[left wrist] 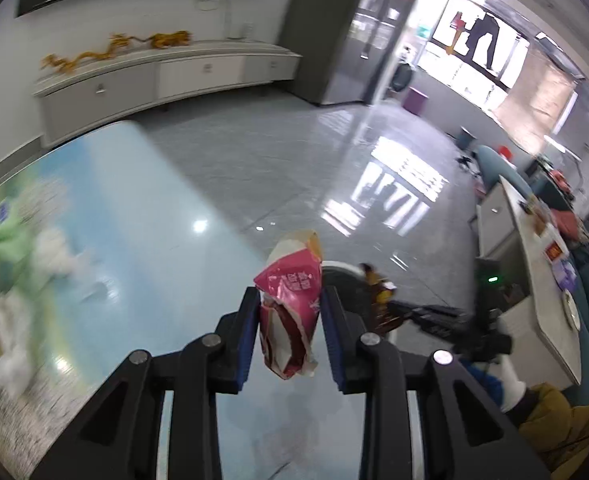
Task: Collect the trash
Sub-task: 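Carry both wrappers over the white bin and open both tools to drop them, then move both open tools back toward the trash on the table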
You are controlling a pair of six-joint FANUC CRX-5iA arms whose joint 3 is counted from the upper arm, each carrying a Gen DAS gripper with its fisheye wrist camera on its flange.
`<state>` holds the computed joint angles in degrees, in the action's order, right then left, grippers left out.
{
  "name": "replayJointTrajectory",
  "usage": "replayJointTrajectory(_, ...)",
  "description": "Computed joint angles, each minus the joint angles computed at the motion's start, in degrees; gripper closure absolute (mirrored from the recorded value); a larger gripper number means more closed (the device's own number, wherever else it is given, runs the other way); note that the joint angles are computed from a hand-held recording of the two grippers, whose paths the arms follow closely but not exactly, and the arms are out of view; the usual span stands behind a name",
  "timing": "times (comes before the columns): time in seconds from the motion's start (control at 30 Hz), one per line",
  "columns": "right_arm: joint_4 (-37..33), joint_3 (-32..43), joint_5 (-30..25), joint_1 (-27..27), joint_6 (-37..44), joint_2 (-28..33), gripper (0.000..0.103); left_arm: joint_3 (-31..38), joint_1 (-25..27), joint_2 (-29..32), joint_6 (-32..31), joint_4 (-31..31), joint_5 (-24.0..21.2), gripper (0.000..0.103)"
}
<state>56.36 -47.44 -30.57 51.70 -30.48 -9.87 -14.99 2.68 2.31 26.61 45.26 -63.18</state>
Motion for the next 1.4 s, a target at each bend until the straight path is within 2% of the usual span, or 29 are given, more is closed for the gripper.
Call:
replayJointTrajectory(0.07,-1.3,-0.6,1.5,-0.9,0.7,-0.2,0.092,2.7,-4.2,2.1,2.1,-1.1,-0.7,0.071)
replayJointTrajectory(0.17,-3.0,-1.0,2.1,-1.7,1.8,-0.1,0.09,5.0,-9.0,4.3,3.9,-2.3,0.6,0.071)
replayJointTrajectory(0.2,-2.8,-1.4,2.6,-2.1,1.4,-0.3,0.081,5.8,-10.0,5.3,4.5,-2.5,0.3,0.071)
replayJointTrajectory(0.23,-2.9,-1.8,2.4,-2.1,0.9,-0.4,0.066,6.8,-11.3,6.4,5.6,-2.8,-0.1,0.068)
replayJointTrajectory(0.27,-2.9,-2.1,1.9,-1.9,0.2,-0.6,0.061,7.6,-12.7,7.4,6.6,-3.2,-0.1,0.059)
replayJointTrajectory(0.3,-2.3,-2.7,1.8,-2.0,-0.6,-1.0,0.056,8.2,-13.6,8.0,7.0,-3.6,0.3,0.054)
replayJointTrajectory(0.33,-2.1,-3.2,1.6,-1.8,-1.4,-1.6,0.056,8.4,-14.7,8.3,7.4,-4.1,1.3,0.05)
replayJointTrajectory(0.4,-2.9,-3.8,0.4,-0.8,-1.7,-2.5,0.055,10.1,-15.7,10.0,8.5,-4.8,1.1,0.05)
replayJointTrajectory(0.5,-4.3,-4.4,-2.3,1.0,-2.2,-4.1,0.055,8.9,-16.0,9.3,7.7,-4.1,1.6,0.05)
replayJointTrajectory(0.63,-5.9,-3.2,-9.3,4.4,-2.5,-5.5,0.05,6.7,-14.9,6.9,6.3,-3.0,3.4,0.05)
replayJointTrajectory(0.77,-4.5,-0.8,-18.9,8.7,-3.5,-6.2,0.043,1.6,-12.6,2.3,4.5,0.6,7.9,0.05)
replayJointTrajectory(0.83,-3.0,1.0,-23.7,11.0,-3.8,-6.1,0.034,-1.7,-11.2,-0.8,2.2,3.4,10.9,0.05)
replayJointTrajectory(0.97,1.6,5.0,-29.7,13.9,-3.4,-4.7,0.022,-4.4,-7.0,-5.2,-1.3,4.5,9.9,0.05)
replayJointTrajectory(1.03,4.6,7.0,-32.2,15.1,-3.0,-3.7,0.008,-5.6,-4.8,-7.3,-2.9,4.1,9.5,0.05)
replayJointTrajectory(1.1,8.1,8.9,-33.7,15.9,-2.7,-2.4,0.0,-7.4,-1.1,-9.7,-5.1,5.1,8.7,0.05)
replayJointTrajectory(1.23,14.8,13.1,-34.5,16.2,-1.5,0.6,0.0,-9.7,6.6,-12.8,-8.0,7.3,6.4,0.05)
replayJointTrajectory(1.4,19.1,18.8,-33.2,15.7,2.3,4.6,0.0,-11.7,17.9,-14.9,-12.2,9.1,6.6,0.05)
